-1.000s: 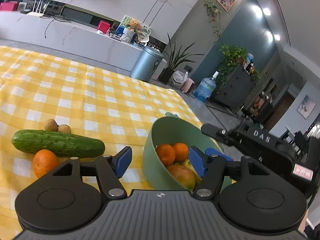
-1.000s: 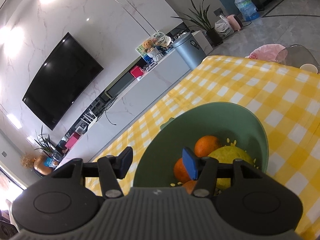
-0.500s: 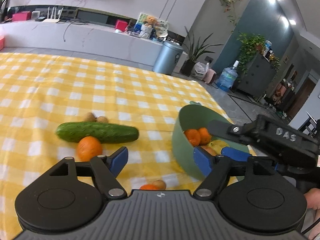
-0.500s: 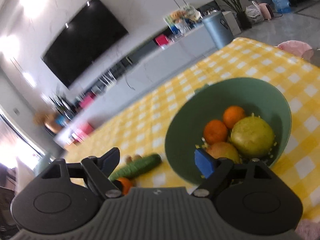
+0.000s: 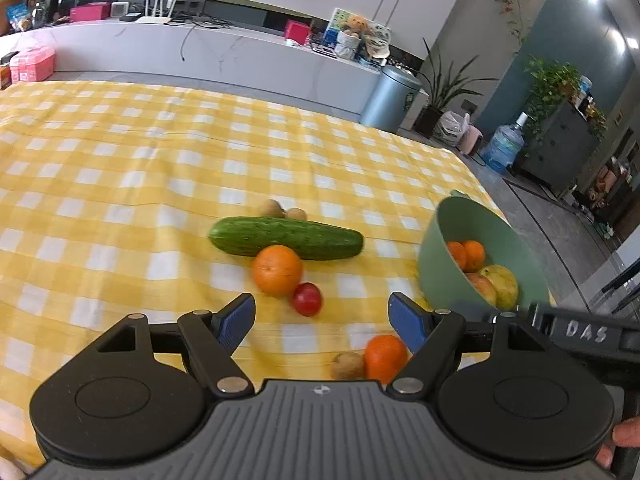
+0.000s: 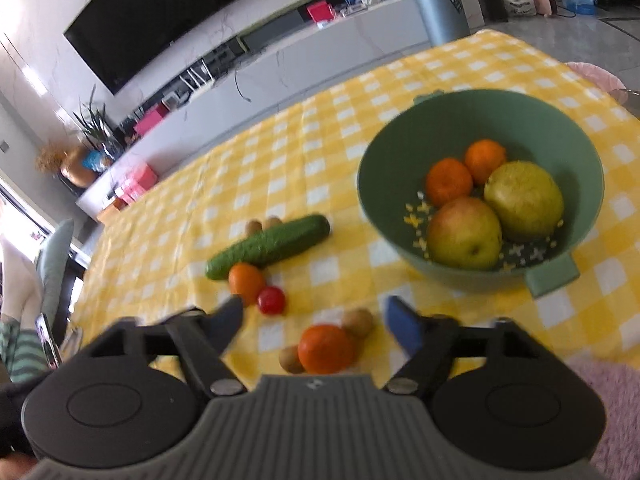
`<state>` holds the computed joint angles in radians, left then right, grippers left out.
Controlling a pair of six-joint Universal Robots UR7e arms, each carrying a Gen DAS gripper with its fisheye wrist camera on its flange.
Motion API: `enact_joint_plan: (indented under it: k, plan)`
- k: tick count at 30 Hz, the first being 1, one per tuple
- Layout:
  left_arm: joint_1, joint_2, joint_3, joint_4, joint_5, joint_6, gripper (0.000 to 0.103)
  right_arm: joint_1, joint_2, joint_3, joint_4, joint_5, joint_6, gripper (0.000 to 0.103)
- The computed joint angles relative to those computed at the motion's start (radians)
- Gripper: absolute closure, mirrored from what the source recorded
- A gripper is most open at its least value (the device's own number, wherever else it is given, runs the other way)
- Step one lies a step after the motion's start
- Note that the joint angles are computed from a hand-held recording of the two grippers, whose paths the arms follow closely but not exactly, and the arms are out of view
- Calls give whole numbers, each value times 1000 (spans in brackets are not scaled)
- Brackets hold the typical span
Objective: Organize fruits
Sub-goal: 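Withdraw both tools from the colander toward the remaining fruit, then grasp the orange lying near the kiwi with the right tool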
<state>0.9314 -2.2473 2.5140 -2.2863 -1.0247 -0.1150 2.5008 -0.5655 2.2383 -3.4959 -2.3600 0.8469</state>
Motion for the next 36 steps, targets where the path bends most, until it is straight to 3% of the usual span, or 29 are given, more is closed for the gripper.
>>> enact_joint_plan:
  k: [3, 10, 15, 21, 28, 32, 36]
  plan:
    - [19, 7, -2, -9, 12, 17, 14, 1, -1, -7, 36, 13, 16, 68]
    - [77, 43, -21, -18, -6, 27, 14, 16, -10, -40, 174, 8, 66, 68]
    - [103, 58, -23, -19, -27, 34, 14, 6, -25, -60, 319, 27, 148, 68]
    - [119, 69, -26, -20, -38, 42, 14, -6, -5, -87, 389, 23, 209, 68]
    - [153, 89, -41, -11, -69, 66, 14, -38, 34, -92, 275, 65, 281, 67]
    - [153, 91, -41, -10, -67, 76, 14, -52, 44, -106, 306, 50, 370, 66]
    - [162, 97, -39, -14, -72, 85, 14, -69, 66, -96, 235, 55, 428, 63]
